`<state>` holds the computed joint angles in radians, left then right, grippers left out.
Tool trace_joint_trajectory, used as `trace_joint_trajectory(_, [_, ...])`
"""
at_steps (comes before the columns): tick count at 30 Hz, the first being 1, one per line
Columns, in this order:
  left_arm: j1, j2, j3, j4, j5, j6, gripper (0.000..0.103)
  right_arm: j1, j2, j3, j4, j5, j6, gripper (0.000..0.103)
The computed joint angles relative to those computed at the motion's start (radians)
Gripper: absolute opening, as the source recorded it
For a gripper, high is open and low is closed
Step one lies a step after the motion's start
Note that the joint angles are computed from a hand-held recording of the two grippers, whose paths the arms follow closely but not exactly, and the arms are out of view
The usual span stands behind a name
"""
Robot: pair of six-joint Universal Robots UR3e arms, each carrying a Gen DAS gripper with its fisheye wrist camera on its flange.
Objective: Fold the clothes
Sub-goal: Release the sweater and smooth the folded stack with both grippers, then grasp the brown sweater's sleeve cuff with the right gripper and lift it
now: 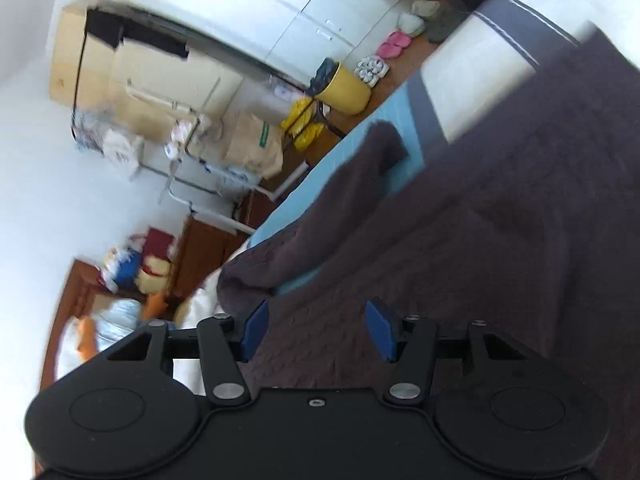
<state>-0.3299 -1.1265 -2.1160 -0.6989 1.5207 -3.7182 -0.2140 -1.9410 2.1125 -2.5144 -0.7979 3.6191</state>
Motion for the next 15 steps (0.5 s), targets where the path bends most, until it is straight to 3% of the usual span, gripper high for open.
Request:
trace_joint_trajectory(2, [-0.021, -0.187, 0.191, -0.022, 0.018, 0.017, 0.055, 0.098, 0.157, -0.181, 0.068, -0.119, -0.098, 0.070])
trace_joint_trajectory(4, [0.002, -0.353, 0.358, -0.032, -0.017, 0.038, 0.061, 0.119, 0.278, -0.284, 0.105, -0.106, -0.167, 0.069])
trace_joint_trajectory(5, [0.023, -0.432, 0.434, -0.029, -0.055, 0.037, 0.064, 0.103, 0.317, -0.296, 0.077, -0.080, -0.144, 0.070])
trace_joint_trajectory(8, [0.101, -0.640, 0.587, 0.035, -0.168, -0.056, 0.064, 0.057, 0.440, -0.355, -0.003, -0.021, -0.046, 0.070])
trace_joint_trajectory(11, [0.156, -0.823, 0.745, 0.032, -0.221, -0.172, 0.064, 0.097, 0.561, -0.520, 0.056, -0.139, -0.071, 0.070])
trace_joint_trajectory(15, [0.167, -1.000, 0.926, -0.028, -0.163, -0.262, 0.066, 0.105, 0.713, -0.707, 0.143, -0.142, -0.130, 0.071])
